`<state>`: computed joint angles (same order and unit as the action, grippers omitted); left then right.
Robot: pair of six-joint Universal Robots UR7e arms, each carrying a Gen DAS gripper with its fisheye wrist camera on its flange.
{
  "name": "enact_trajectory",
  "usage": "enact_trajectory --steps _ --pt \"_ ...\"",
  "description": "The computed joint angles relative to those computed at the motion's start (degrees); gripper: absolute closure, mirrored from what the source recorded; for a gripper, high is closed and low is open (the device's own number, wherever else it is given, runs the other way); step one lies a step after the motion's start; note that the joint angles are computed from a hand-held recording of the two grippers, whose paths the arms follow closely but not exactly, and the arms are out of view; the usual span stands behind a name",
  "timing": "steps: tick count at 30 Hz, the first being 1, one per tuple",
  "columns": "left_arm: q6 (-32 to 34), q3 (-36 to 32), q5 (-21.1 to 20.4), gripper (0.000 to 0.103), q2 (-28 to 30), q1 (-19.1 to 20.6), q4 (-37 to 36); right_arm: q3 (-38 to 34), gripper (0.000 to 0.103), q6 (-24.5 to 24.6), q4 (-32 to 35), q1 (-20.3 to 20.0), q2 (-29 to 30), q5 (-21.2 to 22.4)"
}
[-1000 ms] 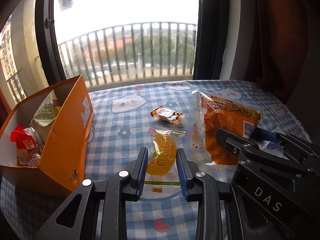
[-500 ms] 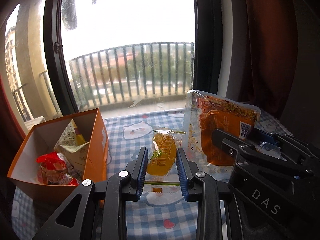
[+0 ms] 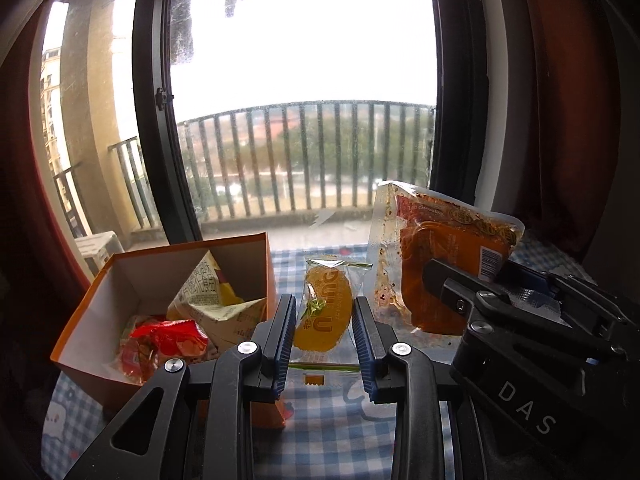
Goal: Organize snacks
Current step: 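Lift both packs and carry them over the orange box, then open both tools to drop the packs into the orange box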
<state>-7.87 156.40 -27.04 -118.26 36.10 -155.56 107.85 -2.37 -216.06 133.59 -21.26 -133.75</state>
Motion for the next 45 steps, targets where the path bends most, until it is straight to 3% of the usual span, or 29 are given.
enact_trajectory --steps 14,23,32,41,45 --pt "15.72 -4.26 -2.62 0.075 1.63 11.97 -15.98 -12.97 0.054 -0.63 8.43 0.97 6.91 5.0" --pt "25.26 -9.82 -7.62 0.075 6.27 22.32 -26.16 -21.7 0.054 -0.51 13.85 1.34 11.58 7.66" --pt "26.17 -15.89 -14.02 0.075 11.32 33.0 -27.05 -28.41 0.054 -0.73 19.87 0.86 15.19 9.79" --pt "27.36 -20.17 -14.73 0.074 17.19 39.78 -29.62 -34.8 0.054 -1.03 26.37 0.33 19.03 11.29" --pt "27.14 -20.53 -14.65 0.064 17.66 41.33 -28.84 -36.81 0.054 -0.76 29.14 -0.18 20.21 11.64"
